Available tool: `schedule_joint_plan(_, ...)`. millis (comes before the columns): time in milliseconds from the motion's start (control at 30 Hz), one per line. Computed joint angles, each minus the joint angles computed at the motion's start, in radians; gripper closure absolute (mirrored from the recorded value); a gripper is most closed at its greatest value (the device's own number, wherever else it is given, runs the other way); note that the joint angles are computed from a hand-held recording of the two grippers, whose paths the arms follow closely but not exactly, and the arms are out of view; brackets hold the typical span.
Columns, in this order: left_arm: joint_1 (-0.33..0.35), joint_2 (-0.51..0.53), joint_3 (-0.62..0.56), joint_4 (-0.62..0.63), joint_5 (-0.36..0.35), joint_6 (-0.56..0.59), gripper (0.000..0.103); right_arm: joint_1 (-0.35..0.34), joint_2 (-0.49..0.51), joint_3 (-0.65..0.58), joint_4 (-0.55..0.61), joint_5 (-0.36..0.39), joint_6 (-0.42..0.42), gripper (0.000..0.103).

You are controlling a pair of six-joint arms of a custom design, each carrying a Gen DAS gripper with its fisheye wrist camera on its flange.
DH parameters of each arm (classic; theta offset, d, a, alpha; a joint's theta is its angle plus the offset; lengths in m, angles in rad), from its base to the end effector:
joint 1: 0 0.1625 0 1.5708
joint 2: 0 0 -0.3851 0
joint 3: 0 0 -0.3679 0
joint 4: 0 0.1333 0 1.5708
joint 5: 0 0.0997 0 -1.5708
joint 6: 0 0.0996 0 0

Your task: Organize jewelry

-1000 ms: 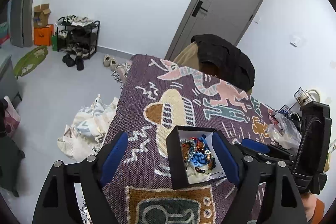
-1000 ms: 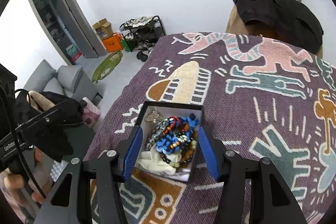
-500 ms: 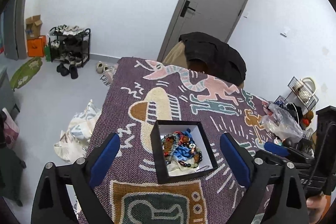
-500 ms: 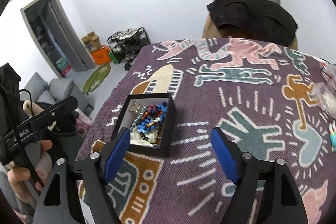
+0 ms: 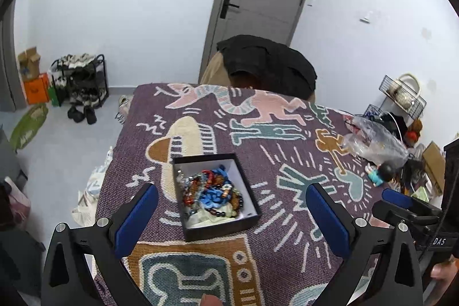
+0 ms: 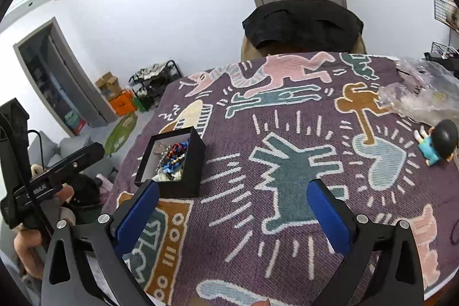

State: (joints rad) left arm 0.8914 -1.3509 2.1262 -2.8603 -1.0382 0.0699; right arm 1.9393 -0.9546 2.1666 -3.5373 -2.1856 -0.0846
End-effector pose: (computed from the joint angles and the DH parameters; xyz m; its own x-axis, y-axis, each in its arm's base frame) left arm -0.1559 -0.4857 0.2551 -0.7869 0.3935 -0.4754 0.6035 0.6515 -0.4598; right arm 0.2437 -0.4206 0.1413 -0.8789 0.0166 0.4766 -0.3379 0.6835 -0.6470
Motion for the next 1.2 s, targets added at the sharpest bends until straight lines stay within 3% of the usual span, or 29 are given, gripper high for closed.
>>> schedule_joint_plan(467,-0.163,-0.076,0.136,-0.071,0.095,0.078,0.000,0.021,-0.032,0.124,-0.164,-0.028,-0.023,0.000)
schedule_joint_plan(700,-0.224,-0.128,0.207,-0.073,0.136,0.050,0.000,0.072,-0.059,0.159,-0.162,-0.077,-0.012,0.000)
schedule_joint_plan(933,-0.265,-0.190,0.276,-0.062,0.152,0.016,0.000,0.146,-0.050,0.195,-0.149,-0.181,-0.003,0.000)
schedule_joint_plan(1067,-0.283,-0.221,0.312,-0.062,0.162,-0.005,0.000,0.176,0.004,0.219,-0.252,-0.208,-0.014,0.000)
schedule_joint_plan(1200,-0.282,-0.225,0.323,-0.054,0.155,-0.002,0.000,0.163,0.015,0.250,-0.323,-0.193,-0.004,0.000)
